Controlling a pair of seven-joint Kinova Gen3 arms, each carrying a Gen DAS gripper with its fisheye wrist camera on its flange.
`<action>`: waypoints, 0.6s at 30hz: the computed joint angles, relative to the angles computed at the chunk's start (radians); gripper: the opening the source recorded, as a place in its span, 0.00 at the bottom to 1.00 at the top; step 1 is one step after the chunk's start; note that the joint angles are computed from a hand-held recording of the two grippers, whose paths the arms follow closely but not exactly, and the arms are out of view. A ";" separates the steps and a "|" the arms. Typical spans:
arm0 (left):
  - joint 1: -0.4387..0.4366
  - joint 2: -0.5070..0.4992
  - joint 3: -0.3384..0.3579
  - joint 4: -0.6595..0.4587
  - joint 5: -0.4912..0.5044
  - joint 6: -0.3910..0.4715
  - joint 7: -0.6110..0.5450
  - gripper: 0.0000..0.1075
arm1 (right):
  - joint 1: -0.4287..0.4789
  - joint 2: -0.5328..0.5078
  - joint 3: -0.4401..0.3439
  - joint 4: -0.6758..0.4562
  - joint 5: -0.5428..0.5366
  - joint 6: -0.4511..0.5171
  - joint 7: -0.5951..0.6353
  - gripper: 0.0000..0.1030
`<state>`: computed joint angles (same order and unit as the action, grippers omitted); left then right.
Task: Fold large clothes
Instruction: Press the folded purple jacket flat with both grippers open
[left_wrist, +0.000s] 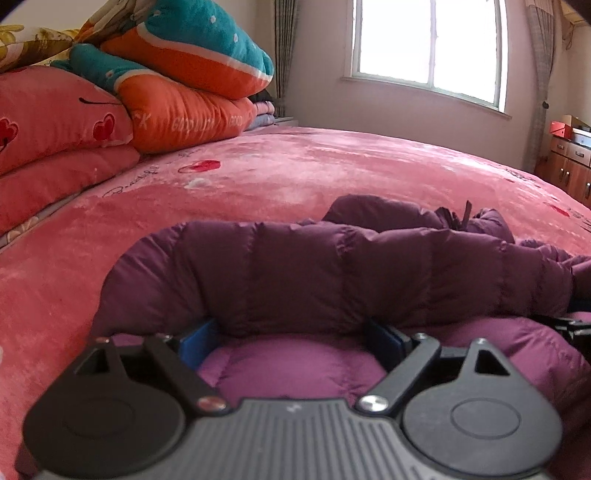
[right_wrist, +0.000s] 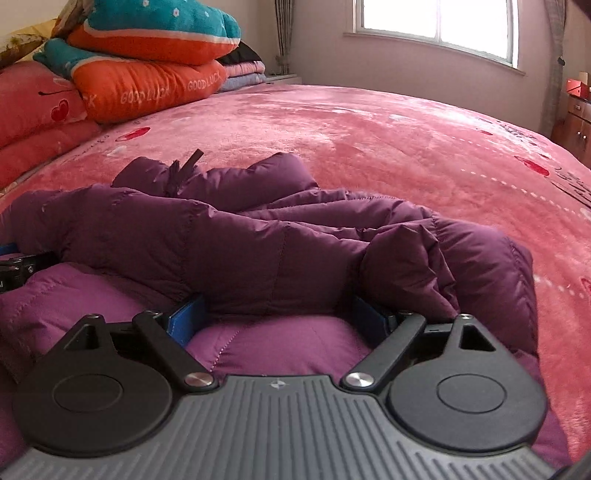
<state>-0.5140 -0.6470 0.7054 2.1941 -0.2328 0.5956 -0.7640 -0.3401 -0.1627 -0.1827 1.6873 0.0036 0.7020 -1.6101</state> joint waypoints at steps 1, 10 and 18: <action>-0.005 0.003 0.003 0.002 0.000 -0.004 0.001 0.83 | -0.002 -0.001 0.011 0.008 -0.014 -0.012 0.014 1.00; -0.007 0.011 0.013 -0.047 -0.021 0.057 -0.014 0.82 | -0.005 -0.038 0.043 0.036 -0.072 -0.034 0.081 1.00; -0.043 -0.073 0.073 -0.091 -0.015 0.008 -0.052 0.79 | 0.032 -0.155 0.071 0.092 -0.124 -0.082 0.023 1.00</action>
